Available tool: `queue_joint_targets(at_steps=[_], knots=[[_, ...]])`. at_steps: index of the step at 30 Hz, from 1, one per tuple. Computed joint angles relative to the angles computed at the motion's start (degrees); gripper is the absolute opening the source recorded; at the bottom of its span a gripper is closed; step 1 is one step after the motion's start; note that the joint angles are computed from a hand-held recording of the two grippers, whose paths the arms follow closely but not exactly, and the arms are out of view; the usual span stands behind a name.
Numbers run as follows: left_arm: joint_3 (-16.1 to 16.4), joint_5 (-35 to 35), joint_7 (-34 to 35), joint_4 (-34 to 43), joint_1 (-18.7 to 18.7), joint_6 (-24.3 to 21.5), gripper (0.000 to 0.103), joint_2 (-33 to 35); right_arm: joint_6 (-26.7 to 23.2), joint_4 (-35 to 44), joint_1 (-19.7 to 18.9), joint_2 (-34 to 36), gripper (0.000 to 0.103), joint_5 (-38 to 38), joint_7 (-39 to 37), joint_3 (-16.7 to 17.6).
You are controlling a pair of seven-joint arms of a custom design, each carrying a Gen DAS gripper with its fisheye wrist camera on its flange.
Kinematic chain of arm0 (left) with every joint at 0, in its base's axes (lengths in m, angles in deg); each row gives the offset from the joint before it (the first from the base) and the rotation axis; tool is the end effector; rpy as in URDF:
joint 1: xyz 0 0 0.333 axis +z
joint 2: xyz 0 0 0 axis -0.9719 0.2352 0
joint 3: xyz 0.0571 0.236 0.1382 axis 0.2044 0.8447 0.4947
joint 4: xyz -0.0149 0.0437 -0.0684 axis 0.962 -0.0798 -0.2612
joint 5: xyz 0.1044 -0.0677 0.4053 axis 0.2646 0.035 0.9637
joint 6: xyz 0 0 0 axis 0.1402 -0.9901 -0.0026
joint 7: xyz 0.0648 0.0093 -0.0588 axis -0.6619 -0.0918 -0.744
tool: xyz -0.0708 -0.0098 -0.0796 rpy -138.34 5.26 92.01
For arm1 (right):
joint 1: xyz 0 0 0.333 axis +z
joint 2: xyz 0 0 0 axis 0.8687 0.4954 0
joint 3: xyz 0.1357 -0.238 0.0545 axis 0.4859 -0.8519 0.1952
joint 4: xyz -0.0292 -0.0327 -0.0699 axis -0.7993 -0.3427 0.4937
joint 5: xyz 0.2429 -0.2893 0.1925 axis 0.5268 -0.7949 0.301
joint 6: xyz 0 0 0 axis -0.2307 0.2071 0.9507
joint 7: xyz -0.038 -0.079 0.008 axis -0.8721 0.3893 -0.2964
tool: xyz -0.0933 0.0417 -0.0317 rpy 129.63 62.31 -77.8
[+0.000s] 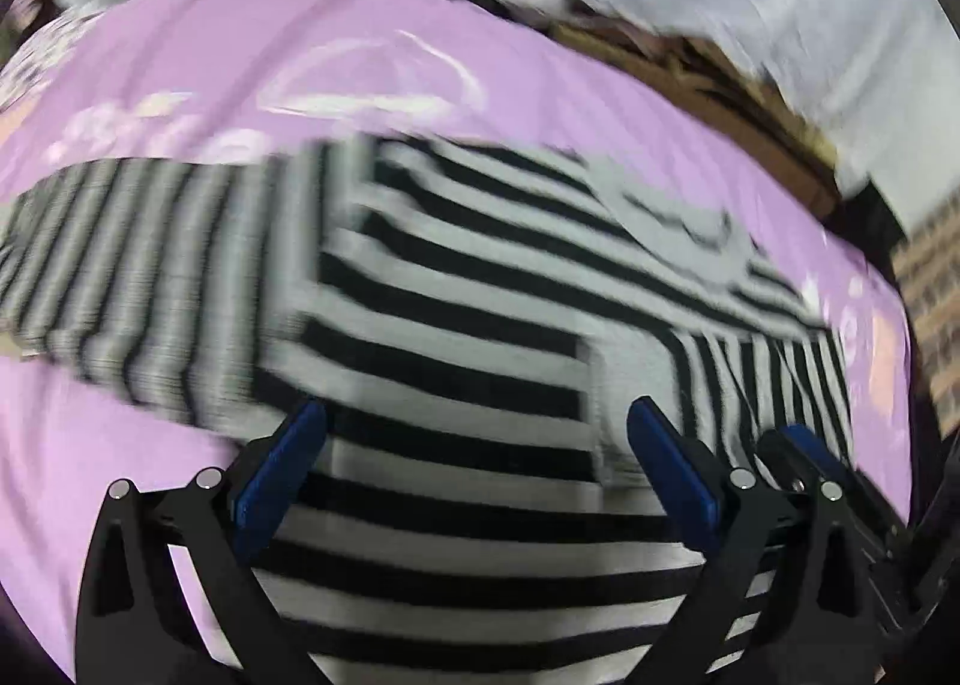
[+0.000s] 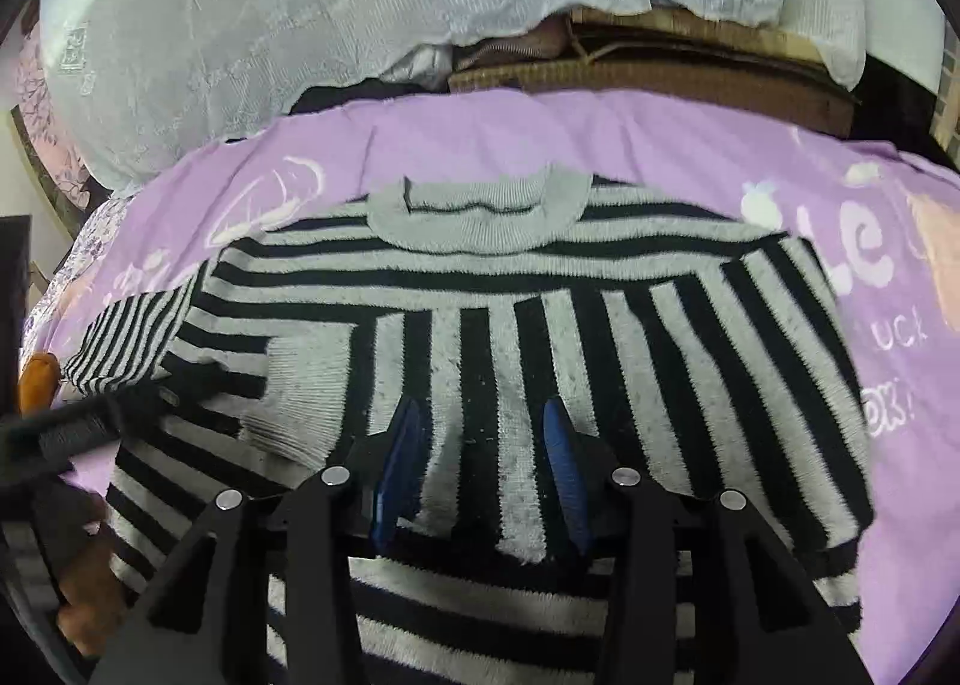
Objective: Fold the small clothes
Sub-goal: 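Grasp the other sleeve with the left gripper and lift it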
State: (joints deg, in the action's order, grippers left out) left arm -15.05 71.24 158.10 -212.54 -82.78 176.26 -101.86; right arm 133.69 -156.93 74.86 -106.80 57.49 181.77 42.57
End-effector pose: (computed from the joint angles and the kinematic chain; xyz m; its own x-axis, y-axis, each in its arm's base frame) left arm 0.4206 -0.0276 0.4569 0.1661 -0.9516 0.2586 -0.8102 -0.2812 -0.5143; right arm 0.4273 0.2130 0.4476 0.1757 -0.9712 -0.1607 -0.7523 -0.0271 -0.6582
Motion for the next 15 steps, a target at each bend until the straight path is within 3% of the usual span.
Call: queue_joint_targets(at_steps=[2, 3, 9, 12, 15], knots=[[1.37, 0.63, -0.29, -2.17, 2.95, -0.41, 0.098, -3.59, -1.33, 0.98, 1.93, 3.33, 0.055, 2.02, -2.1, -2.47], [1.85, 0.95, -0.6, -2.82, 4.39, -0.63, 0.098, -4.65, 1.54, -0.16, 1.68, 3.33, 0.057, 1.91, -2.47, -2.26], [9.01, -1.72, -0.18, -4.89, 11.76, -2.72, 0.097, -6.62, 2.2, -1.48, 1.52, 1.3, 0.054, 3.69, -2.26, -1.99], [16.39, -9.36, 4.03, -3.75, 10.53, -2.49, 0.089, -5.73, 3.83, -4.33, 0.21, -2.6, 0.054, 3.73, -0.13, -0.78], [17.6, -12.91, 6.93, -3.23, 11.17, -2.61, 0.083, -6.61, 4.31, -5.65, 0.54, -3.74, 0.055, 4.95, 0.06, -1.53]])
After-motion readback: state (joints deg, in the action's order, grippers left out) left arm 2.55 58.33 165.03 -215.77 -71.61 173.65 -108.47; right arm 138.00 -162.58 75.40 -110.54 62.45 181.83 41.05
